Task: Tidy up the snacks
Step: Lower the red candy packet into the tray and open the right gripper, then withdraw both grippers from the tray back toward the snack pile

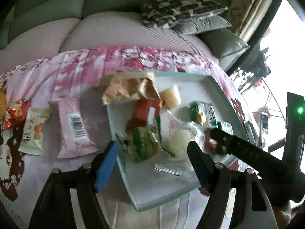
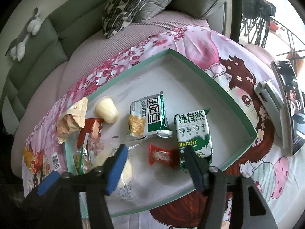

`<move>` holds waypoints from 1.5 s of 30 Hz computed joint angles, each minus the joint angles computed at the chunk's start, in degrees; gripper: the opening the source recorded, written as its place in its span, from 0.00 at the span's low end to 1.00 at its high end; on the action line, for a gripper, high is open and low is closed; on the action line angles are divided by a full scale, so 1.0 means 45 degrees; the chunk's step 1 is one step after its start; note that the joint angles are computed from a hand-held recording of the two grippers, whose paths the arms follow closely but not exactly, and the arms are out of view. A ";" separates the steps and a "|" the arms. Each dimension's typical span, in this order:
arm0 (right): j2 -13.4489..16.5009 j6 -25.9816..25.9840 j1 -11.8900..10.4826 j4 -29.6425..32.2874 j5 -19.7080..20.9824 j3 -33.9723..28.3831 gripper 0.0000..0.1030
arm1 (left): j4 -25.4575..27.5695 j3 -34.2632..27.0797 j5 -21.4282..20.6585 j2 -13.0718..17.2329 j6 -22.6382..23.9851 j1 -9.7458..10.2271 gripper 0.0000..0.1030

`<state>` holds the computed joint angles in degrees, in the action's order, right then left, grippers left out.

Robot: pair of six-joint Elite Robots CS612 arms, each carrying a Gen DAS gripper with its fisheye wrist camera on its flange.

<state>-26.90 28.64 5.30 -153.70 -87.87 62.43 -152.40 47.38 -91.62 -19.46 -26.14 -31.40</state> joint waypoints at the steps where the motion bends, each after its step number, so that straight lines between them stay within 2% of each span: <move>1: -0.0001 -0.0012 0.0000 -0.0013 0.0018 -0.0002 0.65 | -0.0117 0.0094 0.0159 -0.0048 -0.0130 0.0012 0.76; 7: 0.0060 -0.0151 0.0018 0.0162 0.0021 -0.0111 0.77 | -0.0420 0.0476 0.1006 -0.0212 -0.1362 0.0163 0.84; 9: 0.0085 -0.0197 0.0029 0.0147 0.0009 -0.0133 0.89 | -0.0161 0.0564 0.1608 -0.0257 -0.1753 0.0183 0.84; 10: 0.0098 -0.0242 0.0036 0.0125 -0.0011 -0.0148 0.91 | 0.0013 0.0531 0.1880 -0.0236 -0.1916 0.0178 0.86; 12: 0.0114 -0.0360 0.0058 0.0065 -0.0062 -0.0169 0.98 | 0.0272 0.0660 0.2508 -0.0298 -0.2319 0.0188 0.94; 21: 0.0169 -0.0805 0.0126 -0.0027 -0.0058 -0.0243 1.00 | 0.0739 0.0926 0.3800 -0.0423 -0.3136 0.0221 0.95; 26: 0.0172 -0.0880 0.0163 -0.0405 -0.0186 -0.0179 1.00 | 0.0552 0.1148 0.4451 -0.0542 -0.3343 0.0222 0.95; 39: 0.0290 -0.1343 0.0345 -0.1537 0.0064 -0.0227 1.00 | -0.0904 0.2345 0.6019 -0.1081 -0.3545 0.0419 0.95; 45: 0.0335 -0.1662 0.0546 -0.1453 -0.0394 -0.0421 1.00 | -0.1389 0.3195 0.6967 -0.1541 -0.4018 0.0594 0.95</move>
<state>-25.40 21.16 7.76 -160.23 -89.64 60.54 -158.65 61.76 -60.27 -26.40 -44.23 -28.72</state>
